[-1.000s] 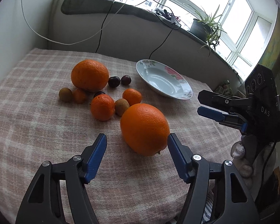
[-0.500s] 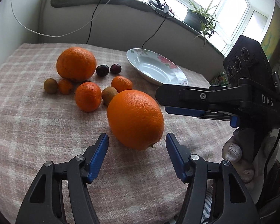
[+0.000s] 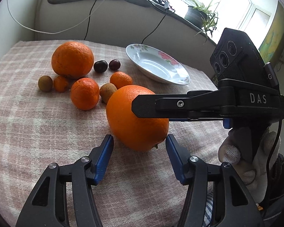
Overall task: Organize fruits
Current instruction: 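Move the right gripper to the large orange and close around it, then carry the large orange with the right gripper onto the white plate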
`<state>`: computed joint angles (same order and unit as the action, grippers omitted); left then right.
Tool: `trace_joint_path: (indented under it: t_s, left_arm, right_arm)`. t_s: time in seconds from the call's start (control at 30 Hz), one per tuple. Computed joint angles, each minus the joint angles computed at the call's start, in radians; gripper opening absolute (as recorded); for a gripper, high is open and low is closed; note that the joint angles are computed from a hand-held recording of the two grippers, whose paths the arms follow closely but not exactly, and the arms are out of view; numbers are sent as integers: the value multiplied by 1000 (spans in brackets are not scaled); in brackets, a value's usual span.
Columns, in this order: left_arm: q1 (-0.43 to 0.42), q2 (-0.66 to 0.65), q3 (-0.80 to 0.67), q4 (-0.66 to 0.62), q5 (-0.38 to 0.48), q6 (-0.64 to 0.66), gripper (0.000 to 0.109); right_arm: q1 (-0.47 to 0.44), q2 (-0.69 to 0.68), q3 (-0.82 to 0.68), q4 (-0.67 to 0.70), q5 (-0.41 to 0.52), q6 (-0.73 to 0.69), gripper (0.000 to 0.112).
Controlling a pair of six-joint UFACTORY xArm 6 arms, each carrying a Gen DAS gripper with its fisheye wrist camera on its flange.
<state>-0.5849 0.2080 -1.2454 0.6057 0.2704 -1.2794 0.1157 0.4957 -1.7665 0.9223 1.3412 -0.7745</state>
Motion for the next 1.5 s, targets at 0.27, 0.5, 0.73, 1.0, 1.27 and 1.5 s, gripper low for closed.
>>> trace_joint_path:
  t_s: [0.27, 0.5, 0.73, 1.0, 1.27, 1.5]
  left_arm:
    - [-5, 4, -10, 7, 9, 14, 54]
    - [-9, 10, -26, 9, 27, 20, 54]
    - [-11, 21, -53, 7, 35, 43, 54]
    - [-6, 54, -111, -16, 34, 107, 54]
    - [4, 119, -212, -75, 33, 209, 54]
    - [12, 195, -315, -145, 30, 306, 54]
  right_arm:
    - [-1, 17, -23, 2, 22, 9, 68]
    - [-3, 11, -9, 13, 16, 1, 68]
    - [-15, -2, -4, 18, 12, -9, 68]
    - [-44, -7, -24, 36, 14, -10, 68]
    - [-68, 17, -92, 48, 11, 6, 68]
    - [-87, 52, -162, 46, 1, 31, 68]
